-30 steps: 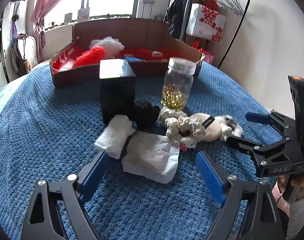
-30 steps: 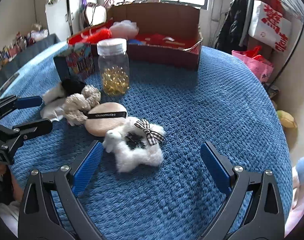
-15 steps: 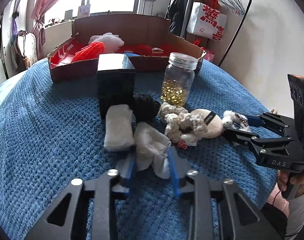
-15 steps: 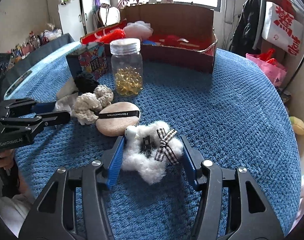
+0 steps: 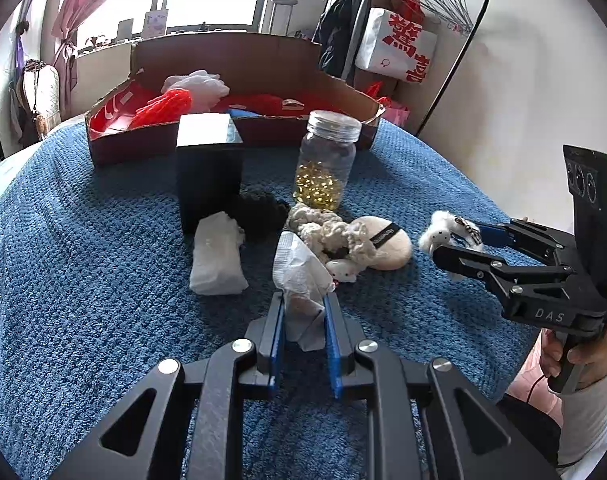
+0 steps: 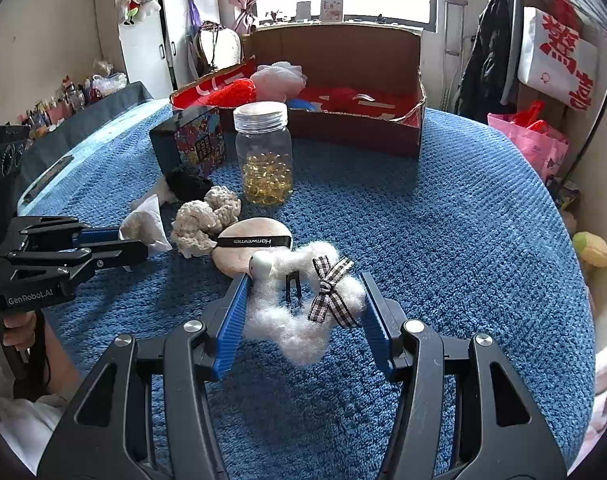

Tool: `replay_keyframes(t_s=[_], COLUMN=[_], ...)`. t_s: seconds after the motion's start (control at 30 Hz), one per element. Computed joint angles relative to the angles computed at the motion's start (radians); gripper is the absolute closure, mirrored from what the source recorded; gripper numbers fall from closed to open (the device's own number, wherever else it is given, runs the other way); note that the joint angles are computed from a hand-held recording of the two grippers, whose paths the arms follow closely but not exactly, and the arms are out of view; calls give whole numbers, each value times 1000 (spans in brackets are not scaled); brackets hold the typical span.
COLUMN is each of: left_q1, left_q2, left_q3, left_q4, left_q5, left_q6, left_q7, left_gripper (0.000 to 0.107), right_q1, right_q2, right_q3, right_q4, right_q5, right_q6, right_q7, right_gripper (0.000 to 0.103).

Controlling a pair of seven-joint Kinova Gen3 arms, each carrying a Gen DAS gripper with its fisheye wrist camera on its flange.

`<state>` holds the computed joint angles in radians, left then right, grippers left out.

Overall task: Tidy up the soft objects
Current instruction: 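Grasp the white tissue with the left tool while the right tool grasps the white fluffy plush, then carry the white tissue and fluffy plush with both tools into the box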

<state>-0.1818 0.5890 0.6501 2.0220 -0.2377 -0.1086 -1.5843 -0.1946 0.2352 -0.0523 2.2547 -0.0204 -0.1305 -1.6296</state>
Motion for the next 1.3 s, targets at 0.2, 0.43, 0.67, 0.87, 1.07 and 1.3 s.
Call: replay_keyframes(t_s=[0.2, 0.43, 0.67, 0.87, 1.07, 1.3], left_q1=[-22, -53, -128, -206, -261, -290], left_q2=[8, -6, -4, 15, 45, 92], left_q3=[31, 52, 97, 150, 188, 218], left_q4=[-4, 9, 5, -10, -48, -131], left_q5=[-7, -11, -18, -12, 18, 73], left_q6=[12, 9, 28, 52, 89, 165], left_q7=[-6, -12, -26, -61, -128, -239], left_gripper=[88, 88, 88, 88, 88, 88], right_q1=[-59, -60, -131, -212, -312, -502], right_q2=[2, -1, 18, 45, 69, 98], right_q3=[49, 21, 41, 88, 174, 359], right_q4=[-10, -36, -94, -152, -211, -281], right_q5=[-29, -15, -12, -9, 12, 100], right_q6=[22, 51, 85, 125, 166, 230], right_q7=[32, 38, 52, 50, 18, -90], right_gripper=[51, 51, 51, 51, 51, 51])
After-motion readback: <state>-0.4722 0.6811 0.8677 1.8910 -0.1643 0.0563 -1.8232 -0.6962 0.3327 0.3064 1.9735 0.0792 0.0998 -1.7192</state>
